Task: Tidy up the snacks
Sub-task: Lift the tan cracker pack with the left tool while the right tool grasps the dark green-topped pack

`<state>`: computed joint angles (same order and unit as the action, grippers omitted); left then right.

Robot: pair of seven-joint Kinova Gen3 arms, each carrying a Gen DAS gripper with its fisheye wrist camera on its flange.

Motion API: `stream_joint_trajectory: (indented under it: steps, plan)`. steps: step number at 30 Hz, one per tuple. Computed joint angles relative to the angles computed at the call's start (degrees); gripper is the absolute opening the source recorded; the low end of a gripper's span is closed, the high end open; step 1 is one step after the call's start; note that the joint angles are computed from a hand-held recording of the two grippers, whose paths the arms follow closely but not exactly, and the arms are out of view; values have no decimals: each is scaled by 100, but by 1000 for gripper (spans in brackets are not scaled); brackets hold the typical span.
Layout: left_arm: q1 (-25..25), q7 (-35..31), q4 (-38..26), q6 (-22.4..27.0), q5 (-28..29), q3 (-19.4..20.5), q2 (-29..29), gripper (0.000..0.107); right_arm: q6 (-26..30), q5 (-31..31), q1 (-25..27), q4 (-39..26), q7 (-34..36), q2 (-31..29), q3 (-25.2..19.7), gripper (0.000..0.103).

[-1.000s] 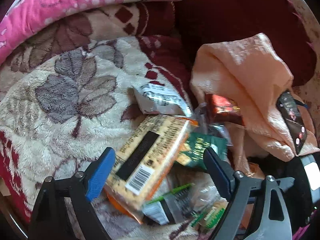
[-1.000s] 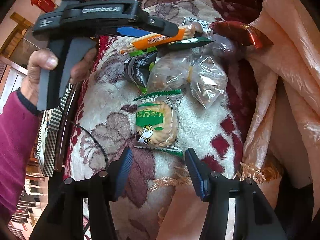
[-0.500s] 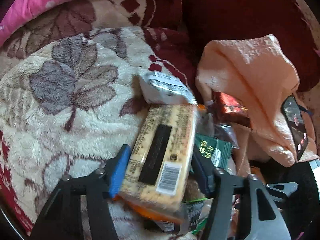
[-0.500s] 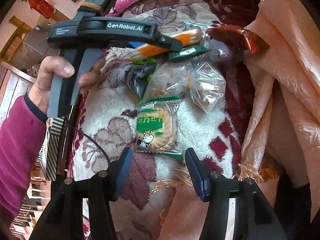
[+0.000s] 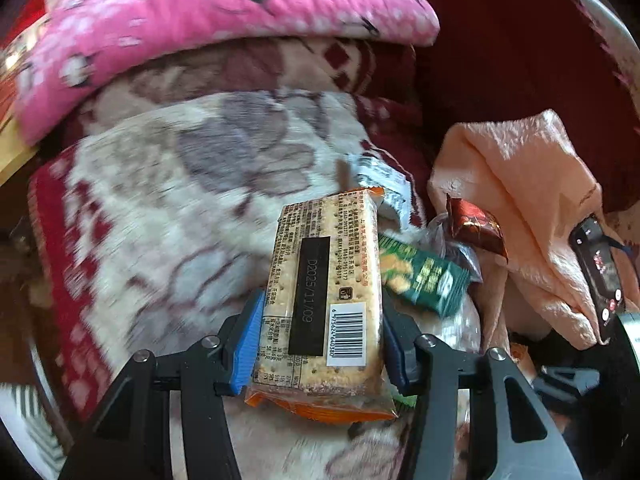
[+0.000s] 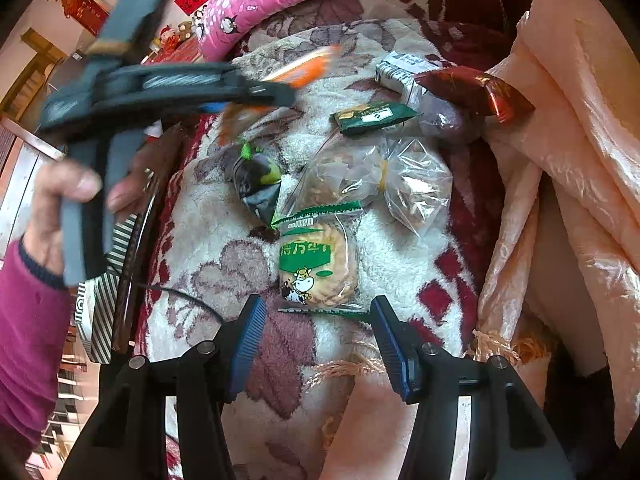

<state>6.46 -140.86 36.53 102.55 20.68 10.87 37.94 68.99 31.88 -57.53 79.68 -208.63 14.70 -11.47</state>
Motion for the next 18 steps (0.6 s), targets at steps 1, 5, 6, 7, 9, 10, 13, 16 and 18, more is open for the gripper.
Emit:
stream_joint_trajectory:
  steps: [1, 5, 6, 7, 9, 10, 13, 16, 18]
  plan:
    - [-105, -49, 60, -45, 3, -24, -83, 52, -7, 26, -11, 12, -29, -13, 4, 59]
    - [-513, -60, 694, -482, 54, -87, -502, 52, 67, 44, -16, -74, 45, 26, -3, 59]
    - [-585, -109, 959, -672, 34, -122, -653, 52, 63, 46, -20, -87, 61, 32, -1, 59]
    - [-642, -219, 1225, -854, -31, -194, -814, 52, 79, 58, -35, -108, 66, 41, 3, 59]
    - [-660, -404, 1756, -1209, -170, -445, -1146, 52, 148, 104, -75, -180, 102, 77, 12, 59]
    - [-723, -427, 2021, -1343, -179, -485, -1271, 52, 176, 101, -76, -233, 166, 104, 15, 59]
    - [-936, -458, 2817, -1742, -231, -511, -1589, 52, 300, 102, -125, -375, 294, 176, 40, 59]
    - [-896, -362, 3408, -2156, -396, -578, -1780, 51, 257, 37, -111, -415, 410, 211, 67, 59]
    - [-938, -429, 3662, -2422, -339, -565, -1897, 51, 252, 1, -118, -431, 447, 228, 87, 59]
